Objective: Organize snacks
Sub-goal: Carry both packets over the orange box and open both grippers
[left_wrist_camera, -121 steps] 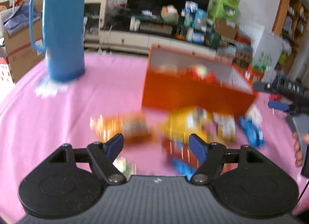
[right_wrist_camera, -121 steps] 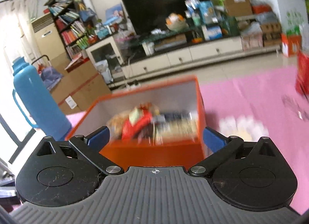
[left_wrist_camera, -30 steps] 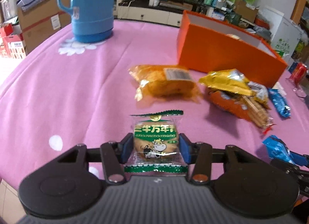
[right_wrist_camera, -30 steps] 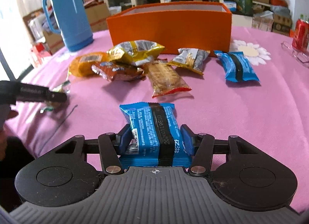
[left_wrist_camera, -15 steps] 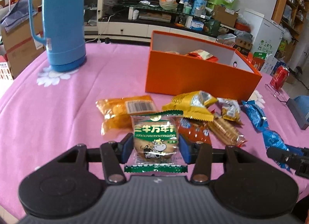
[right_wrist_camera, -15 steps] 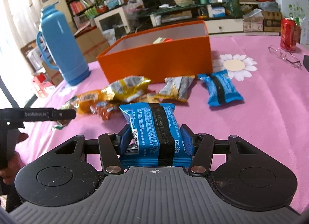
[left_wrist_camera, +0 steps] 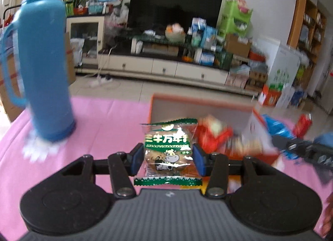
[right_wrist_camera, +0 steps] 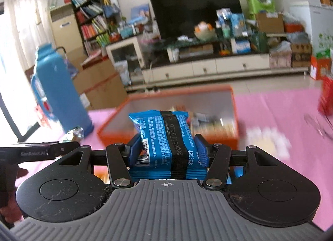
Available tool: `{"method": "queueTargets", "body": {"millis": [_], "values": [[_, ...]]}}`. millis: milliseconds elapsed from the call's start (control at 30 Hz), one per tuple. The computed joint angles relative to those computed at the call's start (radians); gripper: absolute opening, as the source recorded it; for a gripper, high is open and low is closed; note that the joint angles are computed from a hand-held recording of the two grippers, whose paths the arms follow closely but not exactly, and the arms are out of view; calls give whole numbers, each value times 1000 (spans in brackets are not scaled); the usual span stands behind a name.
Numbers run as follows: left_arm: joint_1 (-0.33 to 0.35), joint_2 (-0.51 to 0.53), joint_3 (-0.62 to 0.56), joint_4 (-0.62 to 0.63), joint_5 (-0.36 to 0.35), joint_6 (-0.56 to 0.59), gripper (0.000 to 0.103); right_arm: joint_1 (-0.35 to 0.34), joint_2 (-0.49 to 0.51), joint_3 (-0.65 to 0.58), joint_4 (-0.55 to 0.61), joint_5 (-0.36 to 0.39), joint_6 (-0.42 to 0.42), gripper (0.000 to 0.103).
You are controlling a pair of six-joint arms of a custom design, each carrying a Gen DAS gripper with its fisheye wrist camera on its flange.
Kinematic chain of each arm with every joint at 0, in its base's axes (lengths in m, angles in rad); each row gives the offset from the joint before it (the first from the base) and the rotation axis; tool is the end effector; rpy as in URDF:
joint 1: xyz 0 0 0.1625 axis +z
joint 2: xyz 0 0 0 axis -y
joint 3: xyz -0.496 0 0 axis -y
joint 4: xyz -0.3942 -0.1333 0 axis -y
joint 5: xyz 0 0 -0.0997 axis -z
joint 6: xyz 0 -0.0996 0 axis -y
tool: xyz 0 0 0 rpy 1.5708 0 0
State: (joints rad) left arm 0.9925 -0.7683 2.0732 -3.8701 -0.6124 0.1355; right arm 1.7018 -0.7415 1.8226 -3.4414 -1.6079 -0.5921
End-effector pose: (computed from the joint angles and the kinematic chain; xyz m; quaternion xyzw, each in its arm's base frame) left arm -0.1276 -0.5885 0.1792 0.0664 0.8076 -0.5019 0.3024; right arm 0.2189 -0.6692 0.1503 0.3198 -0.8658 0.3704 0.1045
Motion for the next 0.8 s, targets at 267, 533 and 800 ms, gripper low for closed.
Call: {"method": "queueTargets", "body": {"millis": [267, 533, 800], "values": [[130, 91, -308, 215, -127, -2, 49, 33, 221, -344, 185, -40, -2, 32], [146, 69, -284, 216, -154, -62, 63, 12, 257, -403, 291, -51, 13, 65], [1, -5, -9, -60, -23, 31, 77, -8, 98, -210, 54, 29, 42, 90]]}}
